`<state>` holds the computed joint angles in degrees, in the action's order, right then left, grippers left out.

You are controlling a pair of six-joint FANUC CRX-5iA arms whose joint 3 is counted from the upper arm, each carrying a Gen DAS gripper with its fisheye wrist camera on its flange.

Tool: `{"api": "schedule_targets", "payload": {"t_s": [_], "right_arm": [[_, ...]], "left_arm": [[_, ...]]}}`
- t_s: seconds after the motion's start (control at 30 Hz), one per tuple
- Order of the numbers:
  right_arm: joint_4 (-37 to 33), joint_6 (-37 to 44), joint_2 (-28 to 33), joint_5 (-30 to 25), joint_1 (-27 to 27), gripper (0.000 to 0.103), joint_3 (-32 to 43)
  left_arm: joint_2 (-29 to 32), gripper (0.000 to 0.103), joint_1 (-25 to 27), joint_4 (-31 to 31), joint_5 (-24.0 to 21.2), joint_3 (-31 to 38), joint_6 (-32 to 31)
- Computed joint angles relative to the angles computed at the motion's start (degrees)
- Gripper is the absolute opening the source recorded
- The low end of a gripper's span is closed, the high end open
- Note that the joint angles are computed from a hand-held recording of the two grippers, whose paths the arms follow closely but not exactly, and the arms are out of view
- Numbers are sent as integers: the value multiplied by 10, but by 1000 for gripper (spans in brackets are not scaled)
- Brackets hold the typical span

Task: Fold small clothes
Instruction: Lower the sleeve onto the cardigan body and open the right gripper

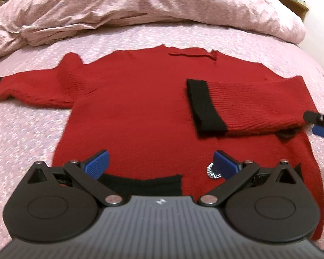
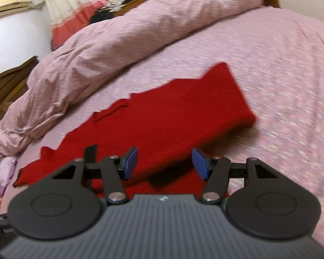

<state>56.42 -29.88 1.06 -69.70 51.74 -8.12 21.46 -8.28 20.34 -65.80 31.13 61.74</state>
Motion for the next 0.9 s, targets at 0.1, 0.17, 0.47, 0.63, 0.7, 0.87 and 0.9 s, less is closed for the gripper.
{"api": "schedule_targets", "payload": {"t_s": [0.1,0.17,0.47,0.63,0.7,0.87,0.9], "right_arm": [[-11,-23,-8,-16,10,59,-14],[-22,-24,-8,-26,16,59,-17],[-33,-45,-5,-27,26,59,-39],[-17,-55,-6,-24,30,58,-51],[-14,-63,-9,-22,30,58,-57],[-34,-68,-33,3,23,58,-61],[-36,-72,-41,12,21,58,-66]], "left_arm": [[16,103,-10,-1,-12,22,7],[25,103,-18,-1,-13,33,9],[109,101,-51,13,-35,126,13],[135,86,-62,3,-13,150,21],[136,82,-66,-4,8,145,22],[131,80,-71,-13,29,130,24],[135,81,-73,-19,27,136,36]]}}
